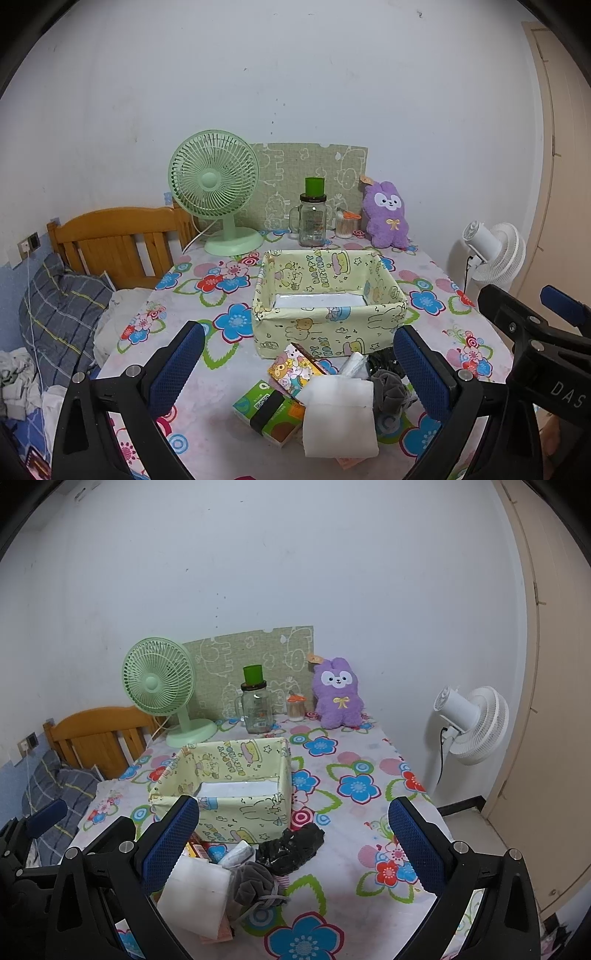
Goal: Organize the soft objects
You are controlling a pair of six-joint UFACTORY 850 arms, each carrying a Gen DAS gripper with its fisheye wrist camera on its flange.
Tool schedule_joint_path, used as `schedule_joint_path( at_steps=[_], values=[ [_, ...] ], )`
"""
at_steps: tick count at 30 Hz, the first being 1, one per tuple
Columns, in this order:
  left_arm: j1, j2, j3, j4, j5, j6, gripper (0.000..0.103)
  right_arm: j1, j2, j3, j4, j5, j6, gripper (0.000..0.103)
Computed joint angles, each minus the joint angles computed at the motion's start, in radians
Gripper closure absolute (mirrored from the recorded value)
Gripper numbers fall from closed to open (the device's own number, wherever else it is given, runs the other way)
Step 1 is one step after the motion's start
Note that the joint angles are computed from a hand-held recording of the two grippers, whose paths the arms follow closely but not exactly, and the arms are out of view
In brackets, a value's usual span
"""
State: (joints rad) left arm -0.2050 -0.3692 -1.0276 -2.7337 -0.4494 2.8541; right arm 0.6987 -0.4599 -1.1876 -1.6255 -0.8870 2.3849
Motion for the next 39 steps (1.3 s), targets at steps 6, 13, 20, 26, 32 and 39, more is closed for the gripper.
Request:
schedule_joint_path(
  at_steps=[6,13,20,26,32,39],
  values=[
    [0.006,0.003,-0.002,0.031,0.004,-0.027,0.000,0.009,-0.003,-0.005,0.007,-0.024,-0.008,0.000],
    [0.013,0.003,-0.008,0.077,0.009,-0.065,0.000,0.015,-0.009,-0.020,0.043,-0.043,-0.029,0.000],
    [0.011,0.003,-0.011,0.074,0.016,-0.063,0.000,0.020,-0.009,-0.020,0.019,-0.045,-0.029,0.000],
    [0.014,0.003,-0.015,0.068,0.030,-0.058,0.000,0.020,-0.012,-0.024,0.007,-0.036,-0.030,0.000],
    [0.015,0.004,-0.015,0.077,0.031,-0.066,0.000,0.019,-0.011,-0.024,0.006,-0.033,-0.028,0.000],
    [0.016,0.004,-0.015,0.077,0.030,-0.066,0.000,0.018,-0.009,-0.021,0.000,-0.031,-0.023,0.000]
  ],
)
